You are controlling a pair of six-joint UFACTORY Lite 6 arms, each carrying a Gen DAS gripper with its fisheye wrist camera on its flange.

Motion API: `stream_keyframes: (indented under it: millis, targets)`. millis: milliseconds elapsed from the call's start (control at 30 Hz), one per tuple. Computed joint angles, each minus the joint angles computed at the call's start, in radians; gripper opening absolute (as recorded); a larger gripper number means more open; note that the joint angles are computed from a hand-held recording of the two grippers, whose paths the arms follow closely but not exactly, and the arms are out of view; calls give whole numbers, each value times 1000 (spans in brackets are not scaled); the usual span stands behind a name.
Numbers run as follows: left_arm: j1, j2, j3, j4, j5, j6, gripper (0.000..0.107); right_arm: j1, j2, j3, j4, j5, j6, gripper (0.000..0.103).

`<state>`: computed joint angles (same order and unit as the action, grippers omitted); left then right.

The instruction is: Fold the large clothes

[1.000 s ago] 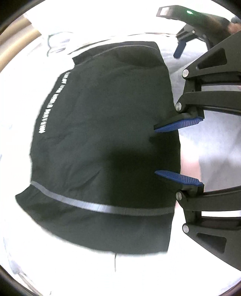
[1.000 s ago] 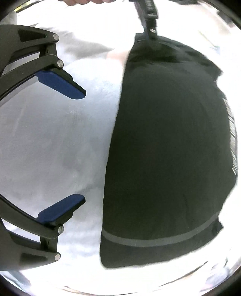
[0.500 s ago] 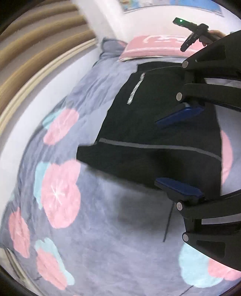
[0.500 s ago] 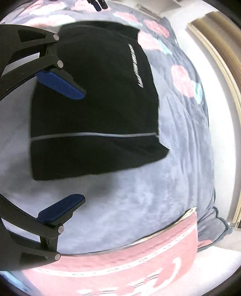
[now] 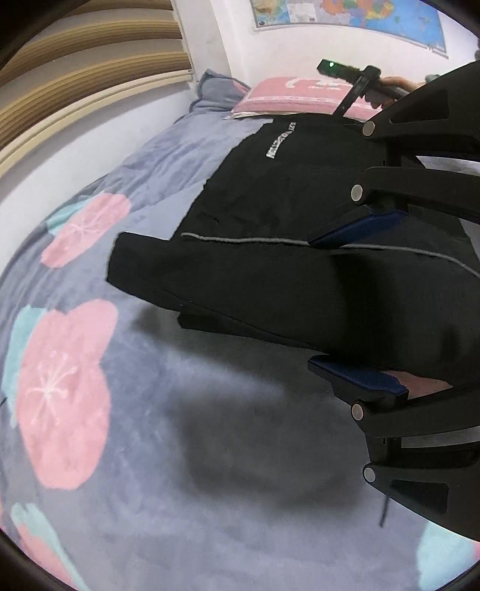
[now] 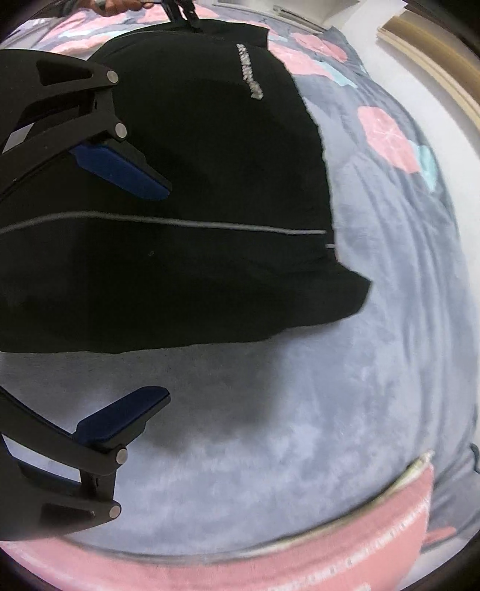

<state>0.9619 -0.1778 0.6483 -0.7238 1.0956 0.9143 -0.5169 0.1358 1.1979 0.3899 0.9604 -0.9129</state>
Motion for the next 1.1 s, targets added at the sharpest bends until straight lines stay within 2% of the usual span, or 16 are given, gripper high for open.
stream_keyframes:
  millis: [67, 200, 333, 433, 467, 500, 567, 600, 633, 700, 767, 833, 867, 967, 1033, 1100]
  targets:
    - [-33, 39, -9, -23, -31, 19, 61, -2, 58, 10, 21, 7, -35, 102]
    - [-85, 147, -19, -82, -77, 60, 61, -27, 209, 91, 92, 108, -87, 102]
    - [-68, 264, -13, -152, -67, 131, 63, -27, 353, 168, 138, 183, -82, 102]
    - [-51, 329, -17, -198, -62, 185, 66, -27, 399, 185, 177, 201, -86, 100]
    - [-39, 345, -21, -216, -56, 205, 66, -28, 402, 186, 192, 209, -96, 91]
    - [-30, 348, -28, -229, -49, 224, 63, -36, 402, 188, 216, 236, -112, 77]
    - [-9, 321, -50, -247, -12, 266, 42, -41, 368, 170, 229, 248, -138, 66]
    - [2, 296, -61, -245, 2, 274, 36, -41, 345, 157, 227, 250, -157, 58]
    - [20, 268, -72, -243, 32, 287, 34, -42, 326, 146, 221, 252, -166, 57]
    - [55, 245, -81, -234, 86, 298, 33, -40, 307, 137, 208, 257, -175, 56]
    - [38, 255, -74, -229, 77, 288, 34, -31, 326, 152, 200, 262, -167, 60]
    - [10, 322, -58, -253, 49, 279, 44, -18, 369, 174, 203, 266, -129, 70]
    - [4, 370, -48, -264, 43, 277, 53, -19, 389, 183, 209, 277, -117, 74]
    - [2, 439, -61, -303, 31, 301, 56, -25, 446, 222, 238, 305, -75, 76]
    - [6, 379, -102, -316, 21, 301, 50, -34, 405, 190, 244, 306, -89, 65]
    - [22, 207, -177, -292, 42, 291, 33, -54, 318, 141, 250, 324, -126, 43]
